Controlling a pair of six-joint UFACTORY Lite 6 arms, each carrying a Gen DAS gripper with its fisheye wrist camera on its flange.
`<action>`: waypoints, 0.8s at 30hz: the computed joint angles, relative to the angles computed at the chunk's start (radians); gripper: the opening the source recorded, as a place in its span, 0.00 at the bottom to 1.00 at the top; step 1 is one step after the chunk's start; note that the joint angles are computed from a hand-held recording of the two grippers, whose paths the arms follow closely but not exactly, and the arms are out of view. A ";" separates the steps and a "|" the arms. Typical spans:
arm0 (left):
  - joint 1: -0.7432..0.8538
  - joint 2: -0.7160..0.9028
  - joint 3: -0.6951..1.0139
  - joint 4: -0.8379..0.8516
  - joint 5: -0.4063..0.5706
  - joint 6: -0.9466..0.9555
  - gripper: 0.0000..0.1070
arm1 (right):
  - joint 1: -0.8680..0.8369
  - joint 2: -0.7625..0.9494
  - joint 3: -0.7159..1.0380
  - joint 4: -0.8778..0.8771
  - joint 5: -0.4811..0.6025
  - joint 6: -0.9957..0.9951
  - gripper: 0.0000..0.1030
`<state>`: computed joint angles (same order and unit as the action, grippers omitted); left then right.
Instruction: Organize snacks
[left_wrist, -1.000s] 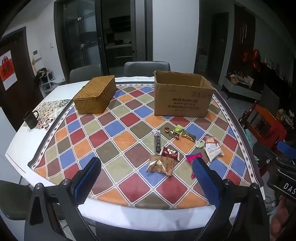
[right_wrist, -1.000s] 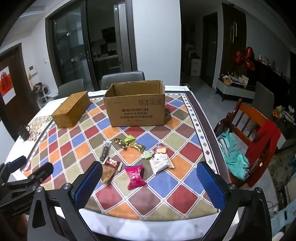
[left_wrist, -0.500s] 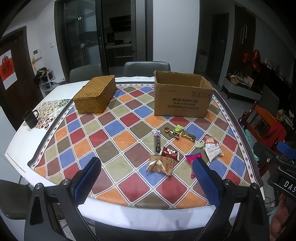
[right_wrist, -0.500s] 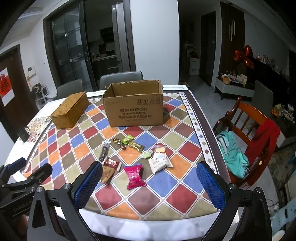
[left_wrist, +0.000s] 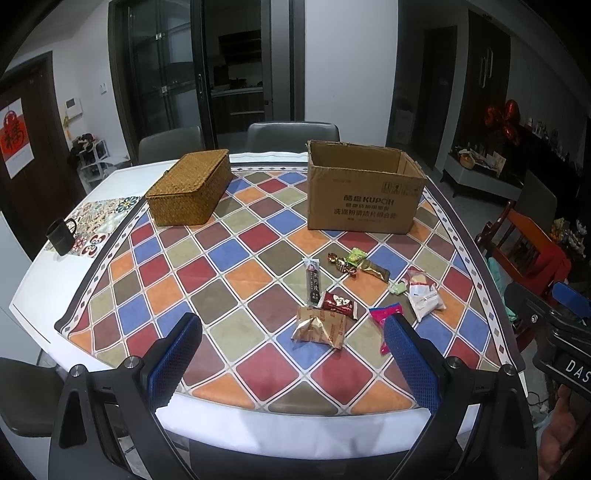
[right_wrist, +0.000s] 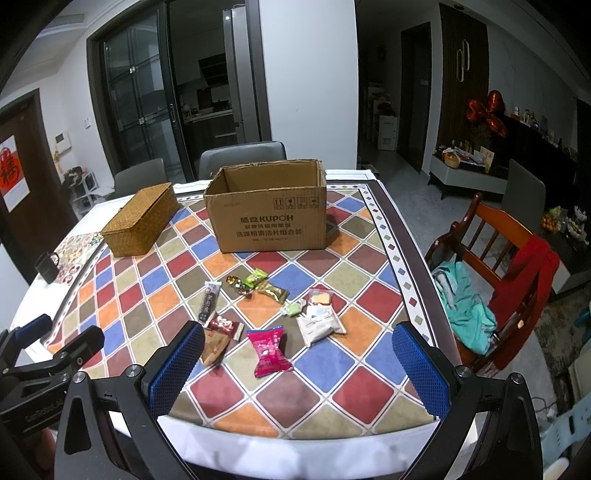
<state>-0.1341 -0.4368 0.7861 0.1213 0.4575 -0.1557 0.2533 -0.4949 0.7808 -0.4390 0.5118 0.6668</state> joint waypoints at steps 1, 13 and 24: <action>0.000 0.000 -0.001 -0.001 -0.001 0.000 0.94 | -0.033 0.004 -0.015 0.009 -0.020 -0.025 1.00; 0.003 -0.001 -0.001 -0.006 0.001 0.007 0.94 | -0.054 0.005 -0.020 0.055 -0.041 -0.078 1.00; 0.005 -0.004 -0.003 -0.009 0.001 0.011 0.94 | -0.058 0.015 -0.020 0.061 -0.049 -0.082 1.00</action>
